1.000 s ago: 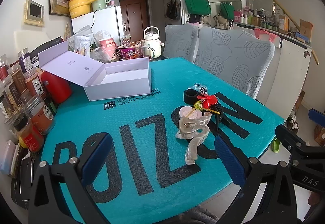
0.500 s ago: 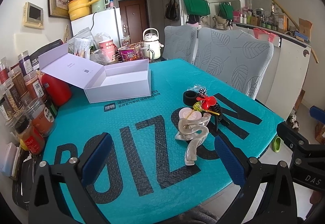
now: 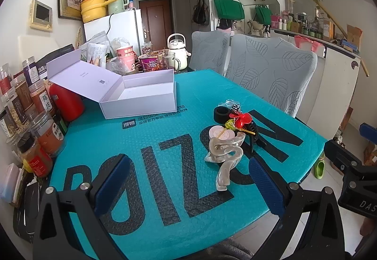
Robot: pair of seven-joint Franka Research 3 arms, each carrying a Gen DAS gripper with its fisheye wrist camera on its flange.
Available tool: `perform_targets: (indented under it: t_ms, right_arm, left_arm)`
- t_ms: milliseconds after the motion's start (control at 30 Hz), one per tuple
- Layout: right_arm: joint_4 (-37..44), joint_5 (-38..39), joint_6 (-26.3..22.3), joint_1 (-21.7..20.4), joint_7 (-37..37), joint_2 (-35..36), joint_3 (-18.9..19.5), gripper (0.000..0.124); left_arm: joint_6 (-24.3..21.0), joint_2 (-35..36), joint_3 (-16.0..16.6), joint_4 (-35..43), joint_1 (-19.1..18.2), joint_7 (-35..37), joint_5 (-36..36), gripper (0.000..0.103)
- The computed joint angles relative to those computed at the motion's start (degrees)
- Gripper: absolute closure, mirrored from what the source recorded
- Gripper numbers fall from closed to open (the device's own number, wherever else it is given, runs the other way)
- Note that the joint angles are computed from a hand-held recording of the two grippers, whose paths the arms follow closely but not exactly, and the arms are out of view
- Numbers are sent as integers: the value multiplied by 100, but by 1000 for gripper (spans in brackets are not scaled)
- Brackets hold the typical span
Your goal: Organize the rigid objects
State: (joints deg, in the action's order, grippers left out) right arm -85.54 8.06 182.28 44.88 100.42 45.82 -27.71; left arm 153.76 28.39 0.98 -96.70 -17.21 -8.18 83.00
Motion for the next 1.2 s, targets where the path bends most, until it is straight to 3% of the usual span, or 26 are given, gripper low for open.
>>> perform_targets:
  t_ms: [400, 733, 1200]
  right_arm:
    - [27, 14, -27, -27, 3, 14, 32, 21]
    - [68, 53, -13, -277, -125, 1, 318, 21]
    - [468, 2, -204, -1203, -440, 144, 1303, 21]
  left_arm:
    - [4, -16, -12, -17, -8, -94, 125, 0]
    - [69, 129, -35, 174, -7, 199, -73, 0]
    - [527, 547, 123, 615, -32, 1156, -1006, 0]
